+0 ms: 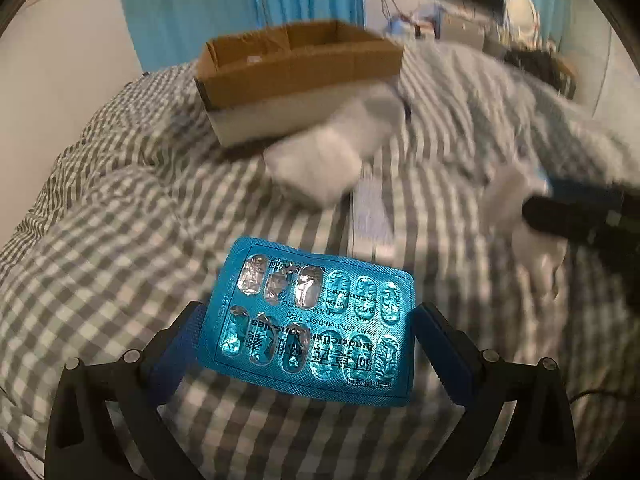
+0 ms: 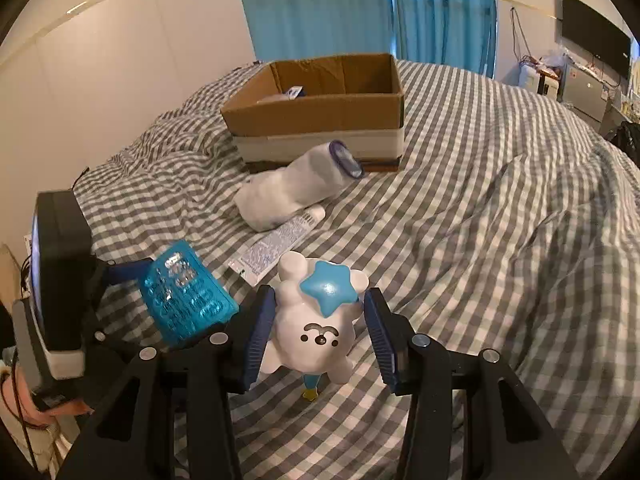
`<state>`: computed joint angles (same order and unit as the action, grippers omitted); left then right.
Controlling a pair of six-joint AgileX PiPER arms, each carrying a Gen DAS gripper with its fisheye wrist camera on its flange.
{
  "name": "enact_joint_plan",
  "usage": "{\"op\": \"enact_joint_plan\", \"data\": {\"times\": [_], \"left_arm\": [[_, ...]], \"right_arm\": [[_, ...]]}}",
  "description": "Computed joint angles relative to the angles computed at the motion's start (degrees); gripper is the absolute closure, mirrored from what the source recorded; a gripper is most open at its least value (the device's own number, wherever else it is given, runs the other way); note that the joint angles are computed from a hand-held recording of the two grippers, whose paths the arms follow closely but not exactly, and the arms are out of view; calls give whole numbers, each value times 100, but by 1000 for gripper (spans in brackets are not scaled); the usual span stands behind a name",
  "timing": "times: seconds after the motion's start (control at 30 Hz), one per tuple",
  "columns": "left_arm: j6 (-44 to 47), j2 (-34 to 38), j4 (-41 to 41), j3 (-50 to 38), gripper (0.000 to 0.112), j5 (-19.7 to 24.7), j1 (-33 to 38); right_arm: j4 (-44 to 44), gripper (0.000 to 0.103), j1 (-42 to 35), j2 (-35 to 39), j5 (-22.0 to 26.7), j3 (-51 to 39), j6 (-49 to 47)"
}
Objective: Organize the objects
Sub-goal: 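Carry both items over the box and release them inside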
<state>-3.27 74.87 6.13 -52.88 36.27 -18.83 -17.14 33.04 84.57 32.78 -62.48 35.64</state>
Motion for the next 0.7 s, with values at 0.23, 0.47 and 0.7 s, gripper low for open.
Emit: {"op": "enact_joint_plan", "data": {"times": [0.23,0.47,0.7], "left_arm": [[446,176,-495,-967,9,159,358],[769,875,-885,-2336,9,317,735],[887,1883,-1179,-4111,9,638,903]], "right_arm": [[-104,57,-159,-58,212,-498,-201],[-104,57,-351,368,574,-1734,-748],[177,57,-655,1204,907,-3440,-1468]]}}
